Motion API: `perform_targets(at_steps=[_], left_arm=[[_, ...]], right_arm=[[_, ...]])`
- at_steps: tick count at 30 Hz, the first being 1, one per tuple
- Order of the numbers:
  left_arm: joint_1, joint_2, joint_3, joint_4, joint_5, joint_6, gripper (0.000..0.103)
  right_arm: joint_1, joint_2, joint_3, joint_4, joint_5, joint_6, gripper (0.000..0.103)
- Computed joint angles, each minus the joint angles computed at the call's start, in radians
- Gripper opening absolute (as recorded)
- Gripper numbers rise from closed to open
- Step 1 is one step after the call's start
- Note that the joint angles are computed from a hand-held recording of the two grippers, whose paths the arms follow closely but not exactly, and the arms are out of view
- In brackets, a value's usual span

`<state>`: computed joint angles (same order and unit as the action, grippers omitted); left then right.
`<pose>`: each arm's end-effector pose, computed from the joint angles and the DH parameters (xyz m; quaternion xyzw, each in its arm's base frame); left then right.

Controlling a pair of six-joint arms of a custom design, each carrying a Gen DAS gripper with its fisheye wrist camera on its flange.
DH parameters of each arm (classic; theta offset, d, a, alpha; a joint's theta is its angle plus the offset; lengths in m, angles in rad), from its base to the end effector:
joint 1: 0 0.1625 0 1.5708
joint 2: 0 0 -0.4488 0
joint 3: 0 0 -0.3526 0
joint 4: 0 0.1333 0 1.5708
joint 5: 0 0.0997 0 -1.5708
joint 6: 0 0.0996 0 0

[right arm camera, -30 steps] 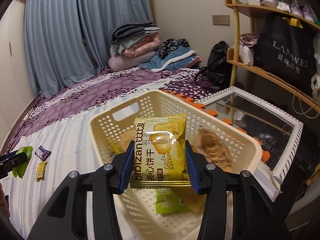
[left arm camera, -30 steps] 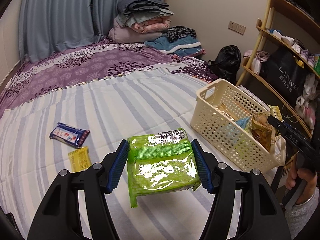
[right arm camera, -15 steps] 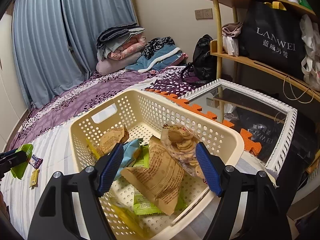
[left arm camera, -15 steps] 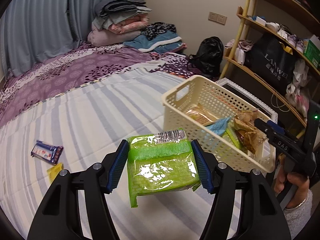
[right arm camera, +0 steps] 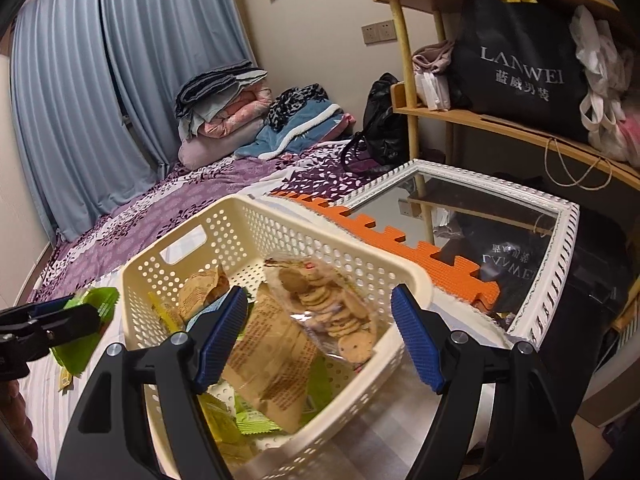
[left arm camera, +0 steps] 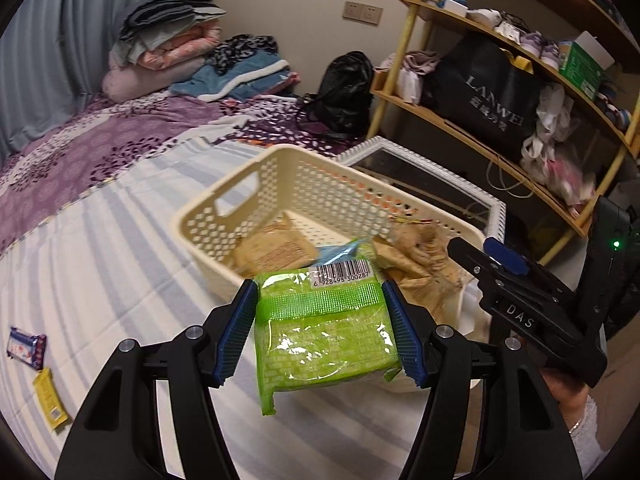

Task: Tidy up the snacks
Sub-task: 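Carry both packets to the cream basket and open both tools over it, then lift both open tools away from the basket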

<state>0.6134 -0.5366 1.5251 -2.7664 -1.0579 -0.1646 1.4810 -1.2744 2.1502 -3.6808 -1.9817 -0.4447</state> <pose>-0.4635 -0.5491 0.0330 0.3473 0.8976 -0.2189 0.1604 0.0505 -0.4825 0.3849 0.0247 -0.8067 0.5025 0.3101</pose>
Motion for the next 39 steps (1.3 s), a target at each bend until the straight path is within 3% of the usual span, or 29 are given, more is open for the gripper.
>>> perform_targets(at_steps=[6, 9, 23, 35, 39], left_arm=[[0.002, 0.061, -0.056, 0.007, -0.07, 0.016, 0.067], [0.002, 0.071, -0.057, -0.01, -0.082, 0.024, 0.08], [0.005, 0.031, -0.001, -0.032, 0.064, 0.045, 0.082], [0.028, 0.077, -0.025, -0.103, 0.062, 0.086, 0.087], [0.028, 0.107, -0.059, -0.101, 0.1, 0.105, 0.092]], right_arm=[[-0.016, -0.02, 0.008, -0.012, 0.011, 0.011, 0.074], [-0.022, -0.024, 0.011, -0.009, 0.015, 0.017, 0.074], [0.028, 0.002, 0.007, -0.001, 0.014, -0.008, 0.074], [0.042, 0.005, 0.009, 0.006, 0.007, -0.008, 0.074], [0.038, 0.0, 0.011, 0.009, 0.006, -0.003, 0.074]])
